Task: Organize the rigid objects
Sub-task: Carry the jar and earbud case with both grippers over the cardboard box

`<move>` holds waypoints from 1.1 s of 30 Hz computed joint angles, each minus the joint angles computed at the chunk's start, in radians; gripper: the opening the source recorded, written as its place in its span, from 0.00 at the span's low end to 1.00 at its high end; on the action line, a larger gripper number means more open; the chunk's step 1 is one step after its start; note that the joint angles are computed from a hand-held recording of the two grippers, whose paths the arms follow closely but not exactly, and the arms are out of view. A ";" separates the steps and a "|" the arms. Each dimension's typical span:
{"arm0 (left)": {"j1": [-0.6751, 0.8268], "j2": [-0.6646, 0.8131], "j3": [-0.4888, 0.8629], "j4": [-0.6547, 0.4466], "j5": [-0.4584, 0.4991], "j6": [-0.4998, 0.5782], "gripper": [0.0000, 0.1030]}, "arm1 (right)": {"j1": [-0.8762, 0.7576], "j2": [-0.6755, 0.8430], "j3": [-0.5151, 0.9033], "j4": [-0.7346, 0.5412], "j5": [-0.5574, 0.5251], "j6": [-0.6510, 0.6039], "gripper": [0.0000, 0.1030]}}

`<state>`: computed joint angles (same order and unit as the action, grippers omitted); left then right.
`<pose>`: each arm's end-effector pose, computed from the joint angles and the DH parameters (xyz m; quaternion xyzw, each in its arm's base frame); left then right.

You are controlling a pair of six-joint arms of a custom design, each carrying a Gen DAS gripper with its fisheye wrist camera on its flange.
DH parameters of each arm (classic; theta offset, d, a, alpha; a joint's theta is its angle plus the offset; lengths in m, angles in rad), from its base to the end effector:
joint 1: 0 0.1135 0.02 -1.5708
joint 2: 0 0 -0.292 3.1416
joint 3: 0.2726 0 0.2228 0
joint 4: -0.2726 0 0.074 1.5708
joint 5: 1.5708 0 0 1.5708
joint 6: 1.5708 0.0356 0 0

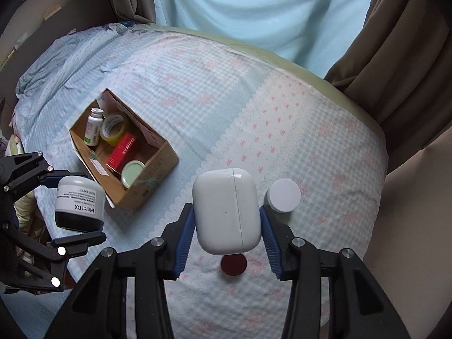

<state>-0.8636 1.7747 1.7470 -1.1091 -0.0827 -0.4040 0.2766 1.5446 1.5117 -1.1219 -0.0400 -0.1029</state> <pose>0.2240 -0.2576 0.3541 0.2136 0.9521 -0.0949 0.1972 0.2623 0.0759 0.3581 -0.1886 0.9599 0.0374 0.2040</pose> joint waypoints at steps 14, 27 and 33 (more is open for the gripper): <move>0.570 -0.107 -0.001 -0.124 0.282 0.485 0.60 | 0.391 0.252 0.463 -0.180 0.127 0.512 0.41; 0.875 0.133 0.040 -0.163 0.372 0.957 0.60 | 0.528 0.558 0.640 -0.127 0.143 0.972 0.41; 0.894 0.204 -0.043 -0.100 0.367 0.985 0.60 | 0.509 0.625 0.567 -0.030 0.110 1.071 0.41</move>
